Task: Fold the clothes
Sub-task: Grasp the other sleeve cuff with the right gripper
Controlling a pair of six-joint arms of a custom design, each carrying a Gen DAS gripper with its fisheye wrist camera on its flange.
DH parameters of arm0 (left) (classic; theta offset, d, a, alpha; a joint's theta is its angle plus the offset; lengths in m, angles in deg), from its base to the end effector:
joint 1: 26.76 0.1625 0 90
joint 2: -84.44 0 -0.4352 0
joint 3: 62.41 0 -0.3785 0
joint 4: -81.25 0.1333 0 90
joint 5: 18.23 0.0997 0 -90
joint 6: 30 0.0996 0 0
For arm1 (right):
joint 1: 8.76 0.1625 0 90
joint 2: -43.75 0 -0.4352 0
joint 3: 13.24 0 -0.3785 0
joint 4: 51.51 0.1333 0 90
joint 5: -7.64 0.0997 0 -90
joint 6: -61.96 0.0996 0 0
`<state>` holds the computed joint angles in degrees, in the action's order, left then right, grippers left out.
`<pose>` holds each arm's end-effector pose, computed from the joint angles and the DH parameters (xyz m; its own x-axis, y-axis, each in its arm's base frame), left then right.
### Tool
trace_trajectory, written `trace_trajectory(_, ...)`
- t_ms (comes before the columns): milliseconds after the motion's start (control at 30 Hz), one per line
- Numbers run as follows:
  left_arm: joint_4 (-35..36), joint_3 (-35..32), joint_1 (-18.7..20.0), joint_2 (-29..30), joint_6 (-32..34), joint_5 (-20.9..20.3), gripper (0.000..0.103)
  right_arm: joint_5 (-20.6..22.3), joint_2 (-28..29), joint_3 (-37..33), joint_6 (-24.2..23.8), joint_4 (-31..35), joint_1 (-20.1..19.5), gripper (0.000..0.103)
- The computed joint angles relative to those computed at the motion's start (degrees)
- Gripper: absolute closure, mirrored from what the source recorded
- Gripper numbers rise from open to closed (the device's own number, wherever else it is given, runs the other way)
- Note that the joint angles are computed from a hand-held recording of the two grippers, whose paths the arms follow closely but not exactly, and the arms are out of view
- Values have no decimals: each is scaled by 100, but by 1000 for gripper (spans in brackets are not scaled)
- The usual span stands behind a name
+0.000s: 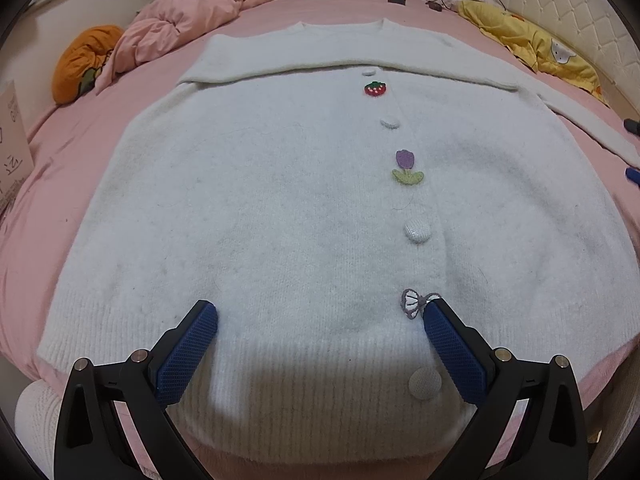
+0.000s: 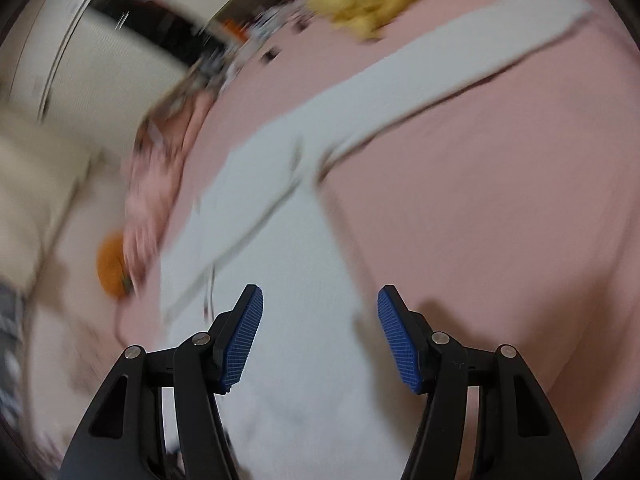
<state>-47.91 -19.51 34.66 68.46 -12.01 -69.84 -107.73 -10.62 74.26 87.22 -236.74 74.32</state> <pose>-0.2448 -0.8572 0.0558 -0.5702 0.5117 -0.6427 0.6767 0.7361 -0.0142 0.0060 -0.7025 0.3554 -0.7459 0.6366 -0.1958 0.4143 0.2132 -0.8848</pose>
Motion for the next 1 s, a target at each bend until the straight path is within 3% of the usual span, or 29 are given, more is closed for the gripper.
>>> trace_trajectory(167, -36, 8, -6, 9, 13, 16, 0, 66, -585, 197, 884, -333, -672, 42)
trace_trajectory(300, -4, -55, -5, 48, 39, 41, 0, 504, -823, 295, 1289, -491, -1140, 42)
trace_trajectory(500, -35, -63, -7, 76, 53, 67, 0, 697, -845, 252, 1708, -592, -1529, 42)
trace_trajectory(700, -79, -81, -18, 108, 74, 94, 0, 401, -597, -332, 1557, -330, -1540, 42)
trace_trajectory(1000, -23, -183, -18, 173, 34, 80, 0, 1024, -434, -1002, 1996, -87, -1940, 42)
